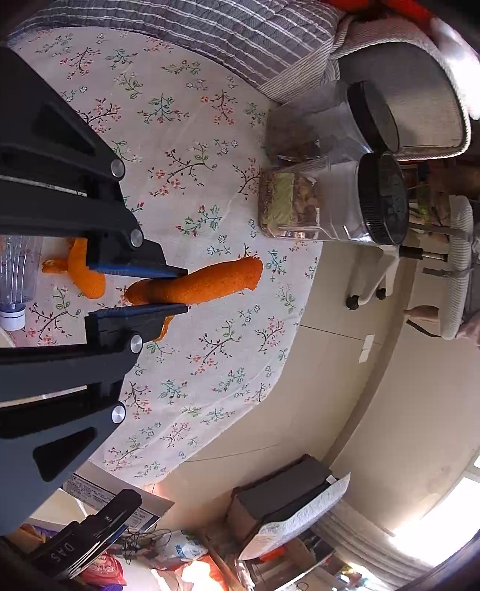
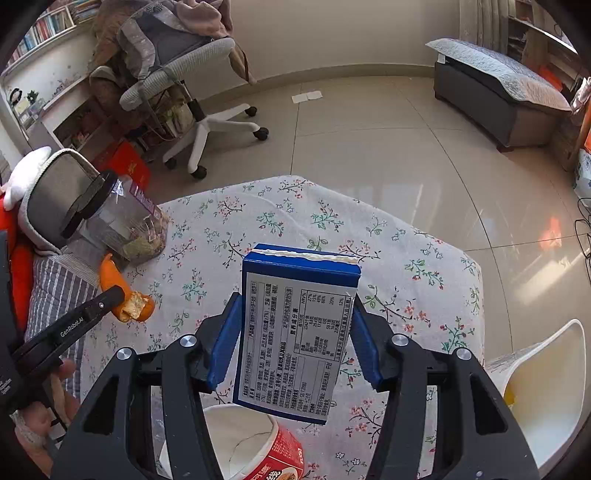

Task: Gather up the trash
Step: 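Carry the blue box to the bin and open the right gripper while the left gripper carries the peel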

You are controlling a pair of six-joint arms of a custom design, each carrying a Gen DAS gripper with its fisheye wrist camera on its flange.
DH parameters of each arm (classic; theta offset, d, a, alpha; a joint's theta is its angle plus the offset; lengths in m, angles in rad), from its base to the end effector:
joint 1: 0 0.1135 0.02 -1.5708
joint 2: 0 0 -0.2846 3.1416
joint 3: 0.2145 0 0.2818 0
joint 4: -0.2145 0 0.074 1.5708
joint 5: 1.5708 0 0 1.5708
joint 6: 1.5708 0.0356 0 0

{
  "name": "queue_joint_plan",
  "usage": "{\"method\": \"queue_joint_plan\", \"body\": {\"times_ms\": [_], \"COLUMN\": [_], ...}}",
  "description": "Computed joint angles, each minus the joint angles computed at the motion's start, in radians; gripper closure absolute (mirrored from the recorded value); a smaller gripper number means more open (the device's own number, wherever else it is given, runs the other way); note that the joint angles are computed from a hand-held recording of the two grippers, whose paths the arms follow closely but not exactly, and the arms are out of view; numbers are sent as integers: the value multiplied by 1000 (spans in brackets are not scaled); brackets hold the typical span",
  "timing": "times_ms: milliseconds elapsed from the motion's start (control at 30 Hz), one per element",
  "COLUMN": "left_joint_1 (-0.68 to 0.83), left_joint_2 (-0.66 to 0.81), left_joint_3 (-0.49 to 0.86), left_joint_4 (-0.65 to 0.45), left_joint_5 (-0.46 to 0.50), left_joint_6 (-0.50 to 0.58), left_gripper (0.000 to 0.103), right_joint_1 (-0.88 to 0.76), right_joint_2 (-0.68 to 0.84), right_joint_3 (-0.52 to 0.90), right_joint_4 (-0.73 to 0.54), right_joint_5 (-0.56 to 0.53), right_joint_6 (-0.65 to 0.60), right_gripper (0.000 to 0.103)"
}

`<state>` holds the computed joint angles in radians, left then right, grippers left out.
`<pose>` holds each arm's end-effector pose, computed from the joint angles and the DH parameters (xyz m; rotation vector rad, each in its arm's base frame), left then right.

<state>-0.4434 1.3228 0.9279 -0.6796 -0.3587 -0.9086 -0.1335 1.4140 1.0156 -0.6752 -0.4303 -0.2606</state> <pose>0.2569 -0.1082 0.2444 -0.6979 2.4409 -0.0434 0.3026 -0.0257 0.2496 -0.3024 2.5297 0.4187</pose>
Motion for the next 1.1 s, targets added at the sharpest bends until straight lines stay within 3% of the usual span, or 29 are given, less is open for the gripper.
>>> {"method": "queue_joint_plan", "body": {"times_ms": [333,567,767,1100], "left_joint_1": [-279,-451,-559,-669], "left_joint_2": [-42,3,102,285], "left_joint_3": [92,160,243,386], "left_joint_4": [-79,-83,-69,-8], "left_joint_5": [-391,-561,-611,-559], "left_joint_6": [-53,-77,-62,-57], "left_gripper": [90,90,90,89], "right_joint_1": [-152,-304,-450,-689], "right_joint_2": [-184,-291,-281,-119], "right_joint_3": [-79,-137,-129,-32], "right_joint_4": [110,227,296,316], "right_joint_5": [-57,-107,-151,-178], "right_joint_6": [-10,-27,-60,-135], "right_gripper": [50,50,49,48]}}
